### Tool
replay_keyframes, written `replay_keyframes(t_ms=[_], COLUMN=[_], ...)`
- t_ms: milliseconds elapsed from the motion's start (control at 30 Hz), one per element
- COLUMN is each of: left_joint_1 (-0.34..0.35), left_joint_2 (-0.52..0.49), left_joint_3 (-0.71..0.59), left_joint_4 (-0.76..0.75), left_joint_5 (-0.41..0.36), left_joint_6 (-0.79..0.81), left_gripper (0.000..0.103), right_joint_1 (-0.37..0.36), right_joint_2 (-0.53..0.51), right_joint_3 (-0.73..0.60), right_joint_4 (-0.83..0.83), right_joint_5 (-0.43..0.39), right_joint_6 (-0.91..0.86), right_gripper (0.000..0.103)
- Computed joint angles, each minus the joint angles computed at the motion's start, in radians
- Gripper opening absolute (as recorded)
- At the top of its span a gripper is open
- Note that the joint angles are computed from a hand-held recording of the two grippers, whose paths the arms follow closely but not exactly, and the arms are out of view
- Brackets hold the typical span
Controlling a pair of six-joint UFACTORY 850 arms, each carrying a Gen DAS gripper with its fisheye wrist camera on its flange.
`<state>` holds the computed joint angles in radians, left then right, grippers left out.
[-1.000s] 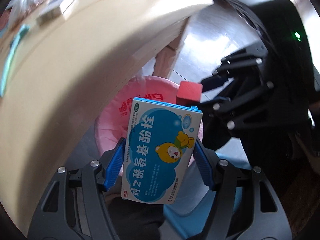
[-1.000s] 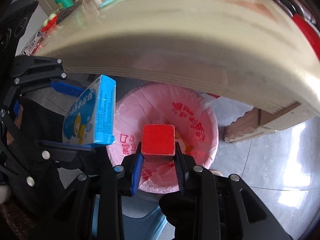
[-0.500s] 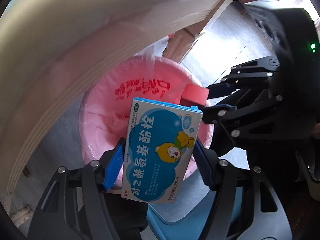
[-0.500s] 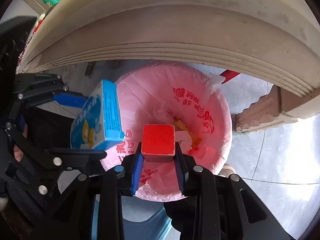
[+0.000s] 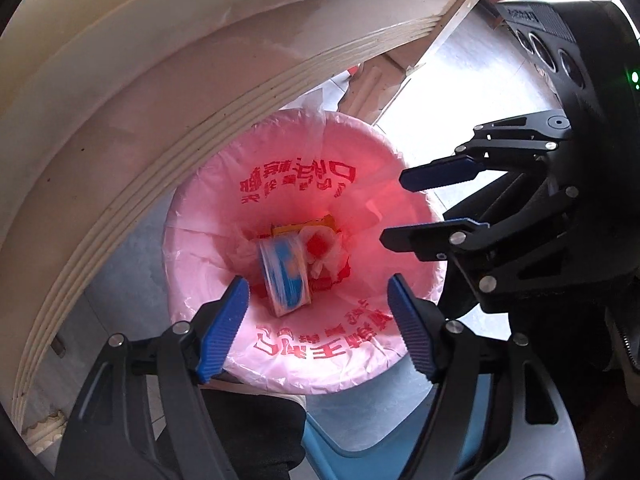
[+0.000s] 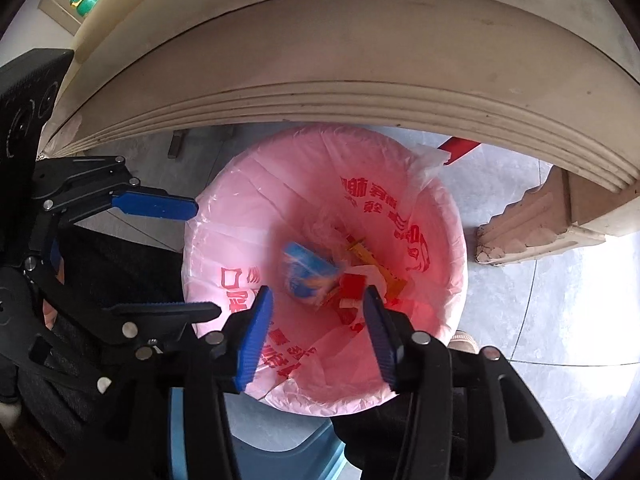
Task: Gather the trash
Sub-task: 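Open the left tool and right tool to drop both items into the wastebasket, then raise both tools back above the table toward the white medicine box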
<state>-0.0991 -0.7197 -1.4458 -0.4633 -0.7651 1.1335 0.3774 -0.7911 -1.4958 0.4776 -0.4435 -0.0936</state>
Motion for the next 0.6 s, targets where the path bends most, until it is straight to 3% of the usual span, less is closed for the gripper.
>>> replay_keyframes(t_ms=[267,600], left_joint_1=[-0.004,0.025], left_joint_2=[0.048,0.219], left_joint_3=[0.029,0.112], left_joint_4=[0.017,-0.031], left_joint_5=[0.036,0.083], left_joint_6=[-0.011,-0.026], left_gripper=[0.071,0.072], right_joint_1=[-0.007,0.016], right_joint_2=[0.012,0.128], right_joint_3=[0.013,0.070], right_joint_4=[0.013,0.040], right_joint_5=[0.015,0.057], right_joint_6=[-0.008,-0.025], right_gripper=[0.049,0.053])
